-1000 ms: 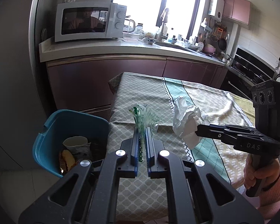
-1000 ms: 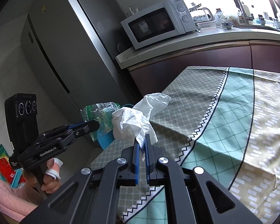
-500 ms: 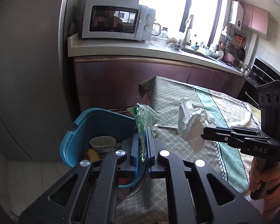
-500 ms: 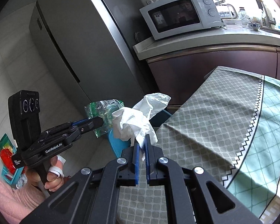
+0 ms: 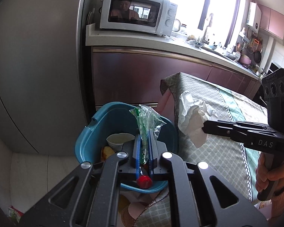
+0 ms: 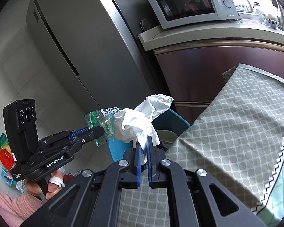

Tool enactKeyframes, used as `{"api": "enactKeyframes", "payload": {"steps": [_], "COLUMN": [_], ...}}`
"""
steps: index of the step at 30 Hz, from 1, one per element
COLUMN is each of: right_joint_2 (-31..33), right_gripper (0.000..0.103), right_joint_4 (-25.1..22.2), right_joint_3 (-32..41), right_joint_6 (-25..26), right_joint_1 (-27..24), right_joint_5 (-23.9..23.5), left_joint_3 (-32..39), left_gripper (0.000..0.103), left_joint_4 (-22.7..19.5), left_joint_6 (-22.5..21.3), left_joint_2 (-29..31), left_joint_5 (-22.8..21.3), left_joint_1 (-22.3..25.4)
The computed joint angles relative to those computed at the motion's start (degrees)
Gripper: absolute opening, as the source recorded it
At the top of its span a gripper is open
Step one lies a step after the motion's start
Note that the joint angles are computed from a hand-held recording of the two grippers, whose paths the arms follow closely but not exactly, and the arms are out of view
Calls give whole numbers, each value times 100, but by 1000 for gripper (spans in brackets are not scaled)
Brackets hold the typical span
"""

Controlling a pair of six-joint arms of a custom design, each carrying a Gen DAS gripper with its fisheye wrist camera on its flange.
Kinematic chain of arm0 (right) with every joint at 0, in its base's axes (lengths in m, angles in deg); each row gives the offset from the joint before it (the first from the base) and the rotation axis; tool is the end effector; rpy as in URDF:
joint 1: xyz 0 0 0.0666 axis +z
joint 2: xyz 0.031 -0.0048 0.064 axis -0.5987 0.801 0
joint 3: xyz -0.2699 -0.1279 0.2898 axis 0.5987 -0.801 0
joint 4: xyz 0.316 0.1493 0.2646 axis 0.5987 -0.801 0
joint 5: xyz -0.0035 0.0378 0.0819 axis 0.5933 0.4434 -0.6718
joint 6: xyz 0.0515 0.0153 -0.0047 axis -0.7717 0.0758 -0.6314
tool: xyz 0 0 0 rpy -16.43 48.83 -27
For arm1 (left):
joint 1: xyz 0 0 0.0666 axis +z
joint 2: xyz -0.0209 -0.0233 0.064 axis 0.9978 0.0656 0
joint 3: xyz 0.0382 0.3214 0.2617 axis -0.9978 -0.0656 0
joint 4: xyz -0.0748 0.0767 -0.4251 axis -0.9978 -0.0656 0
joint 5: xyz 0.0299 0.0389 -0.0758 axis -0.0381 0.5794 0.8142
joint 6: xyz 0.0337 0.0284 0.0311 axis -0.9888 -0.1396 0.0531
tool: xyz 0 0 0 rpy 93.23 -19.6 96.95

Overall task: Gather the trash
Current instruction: 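Open both grippers over the teal bin to drop the packet and tissue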

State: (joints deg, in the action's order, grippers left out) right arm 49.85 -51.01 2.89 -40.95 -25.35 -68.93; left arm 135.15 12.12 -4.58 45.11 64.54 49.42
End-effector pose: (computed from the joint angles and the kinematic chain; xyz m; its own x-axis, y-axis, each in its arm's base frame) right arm 0.5322 0.1292 0.3929 -0.7247 -0.1875 -0.6631 -0.5761 0.6928 0.4337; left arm 0.3972 -0.2824 0.3871 -0.6462 -0.1096 -0.7553 0.0357 0.9842 -0.1734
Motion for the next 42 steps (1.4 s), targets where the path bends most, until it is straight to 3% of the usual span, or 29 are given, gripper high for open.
{"api": "enactKeyframes", "payload": {"steps": [14, 21, 24, 29, 35, 39, 42], "right_joint_2": [569, 849, 943, 1050, 1068, 855, 555], "right_gripper": [5, 7, 9, 22, 26, 32, 47], "right_joint_4": [-468, -681, -764, -820, -685, -464, -150], "right_joint_3": [519, 800, 886, 971, 953, 686, 352], "right_joint_6": [87, 108, 129, 62, -72, -140, -180], "right_joint_1": [272, 430, 485, 517, 509, 391, 276], "right_joint_5": [322, 605, 692, 801, 778, 591, 523], "left_joint_3": [34, 48, 101, 172, 186, 75, -84], "left_gripper": [10, 13, 15, 21, 26, 41, 57], "left_joint_4": [61, 73, 63, 32, 12, 206, 379], "left_joint_6": [3, 95, 92, 135, 219, 147, 55], "left_joint_2": [292, 500, 646, 855, 966, 792, 534], "left_joint_5": [167, 501, 640, 879, 857, 539, 247], "left_joint_1": [279, 424, 492, 559, 503, 357, 233]}}
